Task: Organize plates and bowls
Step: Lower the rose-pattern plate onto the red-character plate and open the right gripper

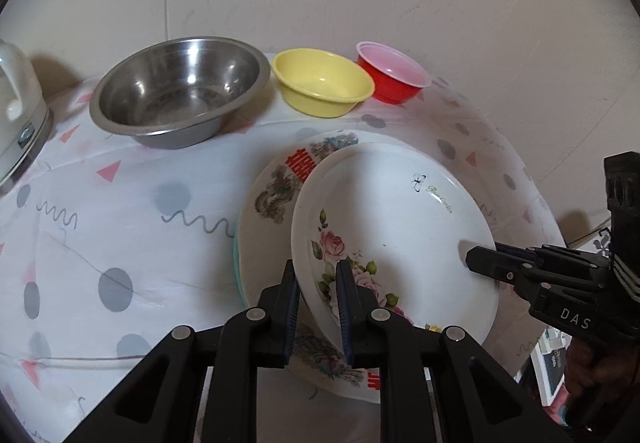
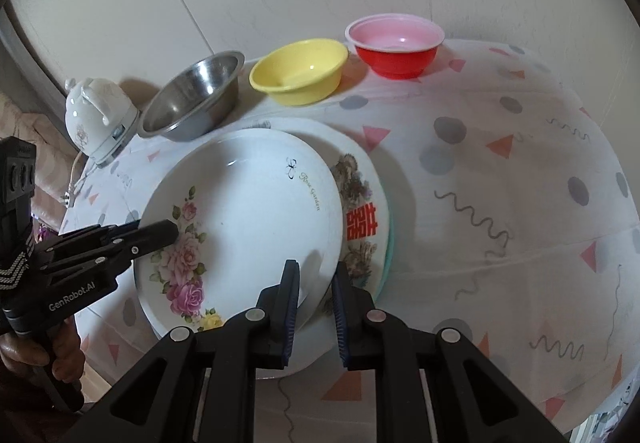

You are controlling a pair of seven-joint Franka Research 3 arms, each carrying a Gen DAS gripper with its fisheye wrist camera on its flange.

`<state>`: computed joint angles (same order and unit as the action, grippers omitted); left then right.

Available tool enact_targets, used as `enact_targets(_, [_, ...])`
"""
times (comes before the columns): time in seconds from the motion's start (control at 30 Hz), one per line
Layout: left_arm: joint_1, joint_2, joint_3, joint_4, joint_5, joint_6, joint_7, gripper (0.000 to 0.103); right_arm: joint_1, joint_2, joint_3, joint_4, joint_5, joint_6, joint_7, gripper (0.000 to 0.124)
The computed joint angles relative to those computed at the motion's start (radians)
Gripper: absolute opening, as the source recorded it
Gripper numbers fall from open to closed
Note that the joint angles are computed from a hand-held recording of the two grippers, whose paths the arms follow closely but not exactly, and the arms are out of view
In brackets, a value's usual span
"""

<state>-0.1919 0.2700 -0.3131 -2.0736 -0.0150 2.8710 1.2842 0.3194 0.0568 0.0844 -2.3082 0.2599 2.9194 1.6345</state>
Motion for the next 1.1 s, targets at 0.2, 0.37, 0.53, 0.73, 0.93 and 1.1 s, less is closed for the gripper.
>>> enact_targets(0.2, [-0.026,-0.001,0.027,0.005,0.051,-0.012,-0.049,0.02,0.025,0.015,-0.035,0.023,-0.217,-0.025,0.147,0.017])
enact_targets(0.37, [-0.003,-0.003,0.007,-0.001,0.02,-0.004,-0.036,0.021,0.017,0.016,-0.032,0.034,-0.266,-0.043,0.192,0.018])
enact_targets(0.53, [-0.006,-0.005,0.01,-0.001,0.025,-0.003,-0.038,0.022,0.024,0.019,-0.043,0.044,-0.37,-0.059,0.272,0.019])
enact_targets(0.73, [-0.002,-0.011,0.005,-0.009,0.018,0.0,-0.022,0.025,0.037,0.022,-0.055,0.056,-0.542,-0.081,0.4,0.021])
enact_targets(0.93, [-0.009,-0.032,0.016,-0.033,0.03,0.018,-0.037,0.028,0.031,0.02,-0.044,0.055,-0.558,-0.082,0.41,0.026])
enact_targets(1.1, [-0.008,-0.043,0.016,-0.046,0.036,0.022,-0.041,0.029,0.035,0.016,-0.044,0.056,-0.619,-0.096,0.445,0.026])
